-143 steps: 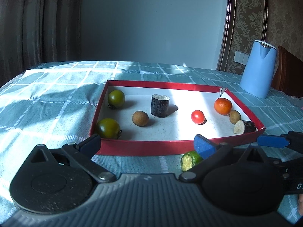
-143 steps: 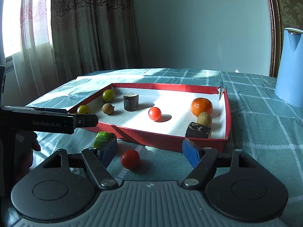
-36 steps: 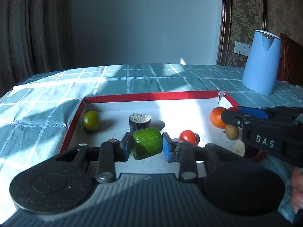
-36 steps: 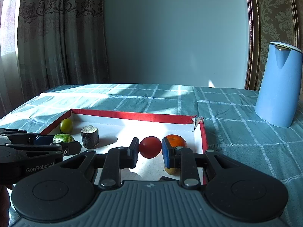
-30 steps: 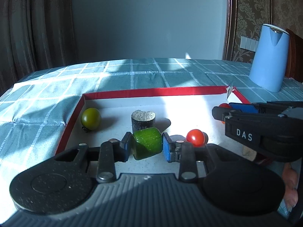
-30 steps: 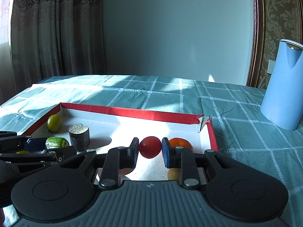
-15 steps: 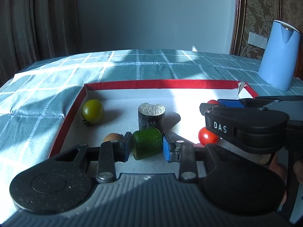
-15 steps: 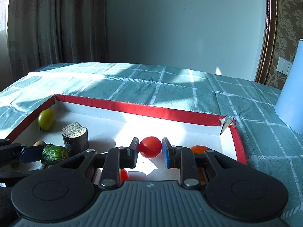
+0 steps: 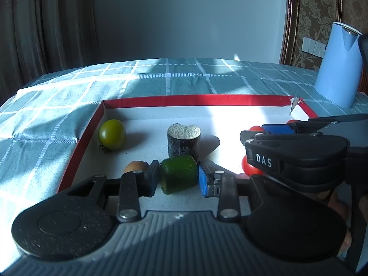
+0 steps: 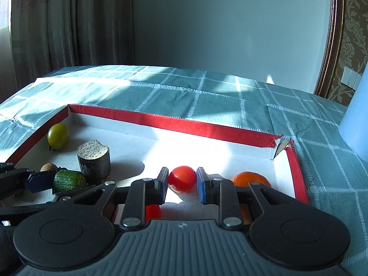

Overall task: Organize fruits
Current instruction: 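Carry the cucumber piece and cherry tomato into the tray with both grippers, then open both grippers to release the cucumber piece and cherry tomato in the tray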

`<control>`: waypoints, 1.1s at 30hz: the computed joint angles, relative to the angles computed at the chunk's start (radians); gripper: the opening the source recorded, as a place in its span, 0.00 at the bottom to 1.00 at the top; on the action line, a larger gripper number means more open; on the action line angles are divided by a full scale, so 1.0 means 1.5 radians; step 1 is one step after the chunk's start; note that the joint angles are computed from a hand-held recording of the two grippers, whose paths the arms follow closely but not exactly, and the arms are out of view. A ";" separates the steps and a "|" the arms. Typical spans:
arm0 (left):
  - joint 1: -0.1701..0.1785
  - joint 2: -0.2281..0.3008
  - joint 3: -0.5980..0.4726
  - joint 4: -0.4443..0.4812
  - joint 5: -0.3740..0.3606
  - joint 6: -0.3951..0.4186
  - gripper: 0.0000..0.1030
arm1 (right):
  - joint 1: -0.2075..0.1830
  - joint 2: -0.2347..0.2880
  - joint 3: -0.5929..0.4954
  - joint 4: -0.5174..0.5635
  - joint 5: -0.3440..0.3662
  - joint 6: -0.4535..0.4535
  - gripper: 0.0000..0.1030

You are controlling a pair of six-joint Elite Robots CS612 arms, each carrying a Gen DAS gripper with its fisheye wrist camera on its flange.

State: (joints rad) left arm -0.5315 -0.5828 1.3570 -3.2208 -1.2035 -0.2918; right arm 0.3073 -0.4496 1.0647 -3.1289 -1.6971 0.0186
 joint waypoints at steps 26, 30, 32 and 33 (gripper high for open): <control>-0.002 -0.002 0.005 0.005 0.018 -0.012 0.85 | -0.006 -0.015 0.030 -0.016 0.019 0.041 0.65; -0.002 -0.003 0.008 0.000 0.019 -0.007 0.90 | -0.008 -0.020 0.041 -0.024 0.025 0.053 0.65; -0.003 -0.003 0.009 -0.003 0.021 -0.006 0.93 | -0.009 -0.023 0.048 -0.029 0.030 0.060 0.65; -0.003 -0.004 0.010 -0.005 0.023 -0.006 0.94 | -0.010 -0.025 0.052 -0.033 0.033 0.066 0.65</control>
